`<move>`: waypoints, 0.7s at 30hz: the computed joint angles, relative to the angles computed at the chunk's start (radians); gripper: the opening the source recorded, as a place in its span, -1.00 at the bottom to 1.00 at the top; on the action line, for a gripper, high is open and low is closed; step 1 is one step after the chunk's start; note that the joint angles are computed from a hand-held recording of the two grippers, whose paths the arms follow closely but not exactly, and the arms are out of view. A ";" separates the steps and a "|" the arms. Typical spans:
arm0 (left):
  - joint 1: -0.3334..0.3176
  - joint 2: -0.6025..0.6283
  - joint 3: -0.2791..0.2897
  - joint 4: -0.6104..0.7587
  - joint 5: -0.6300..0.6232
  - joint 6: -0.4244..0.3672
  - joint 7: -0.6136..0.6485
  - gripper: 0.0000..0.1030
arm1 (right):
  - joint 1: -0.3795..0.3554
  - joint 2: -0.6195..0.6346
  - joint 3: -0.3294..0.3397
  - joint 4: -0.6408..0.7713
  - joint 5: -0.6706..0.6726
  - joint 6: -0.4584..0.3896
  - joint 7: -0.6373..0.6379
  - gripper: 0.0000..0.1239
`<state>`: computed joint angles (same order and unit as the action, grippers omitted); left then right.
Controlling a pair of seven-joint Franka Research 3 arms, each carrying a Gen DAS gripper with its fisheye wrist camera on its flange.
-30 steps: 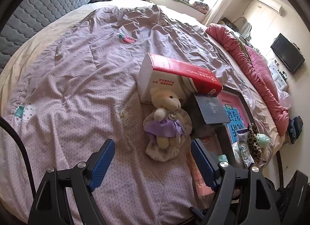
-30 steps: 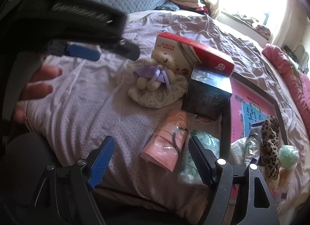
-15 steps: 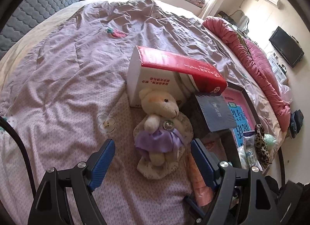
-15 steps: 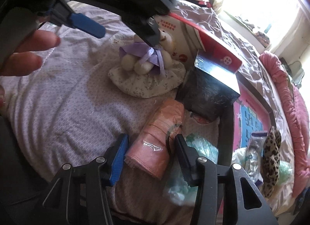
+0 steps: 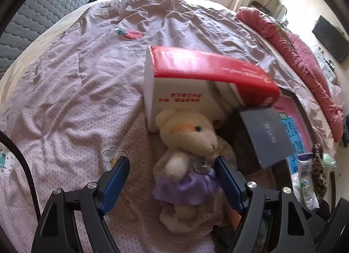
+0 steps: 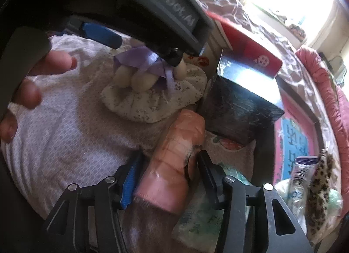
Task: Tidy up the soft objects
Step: 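Move the open right tool toward the pink rolled towel beside the bear, then grasp the pink rolled towel with the right tool while the left grasps the cream teddy bear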
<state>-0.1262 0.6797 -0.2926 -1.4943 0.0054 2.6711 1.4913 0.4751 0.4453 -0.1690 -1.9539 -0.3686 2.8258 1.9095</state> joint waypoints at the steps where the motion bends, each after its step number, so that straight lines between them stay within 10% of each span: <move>1: 0.020 0.005 -0.023 -0.006 -0.020 0.010 0.022 0.46 | -0.030 0.004 0.026 0.005 0.037 0.008 -0.025 -0.25; 8: 0.154 0.027 -0.176 -0.033 -0.214 0.042 0.208 -0.32 | -0.239 -0.029 0.218 -0.059 0.381 0.136 -0.238 -0.65; 16: 0.238 -0.054 -0.244 -0.161 -0.341 0.165 0.315 -0.35 | -0.440 -0.073 0.465 -0.122 0.718 0.233 -0.504 -0.68; 21: 0.293 -0.112 -0.271 -0.242 -0.405 0.197 0.350 -0.35 | -0.452 -0.121 0.510 -0.175 0.837 0.268 -0.587 -0.68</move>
<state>0.1672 0.5681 -0.5640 -1.7364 -0.4000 2.8685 1.8414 0.0236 0.3239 0.3410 -2.1284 0.4683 3.0937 1.3224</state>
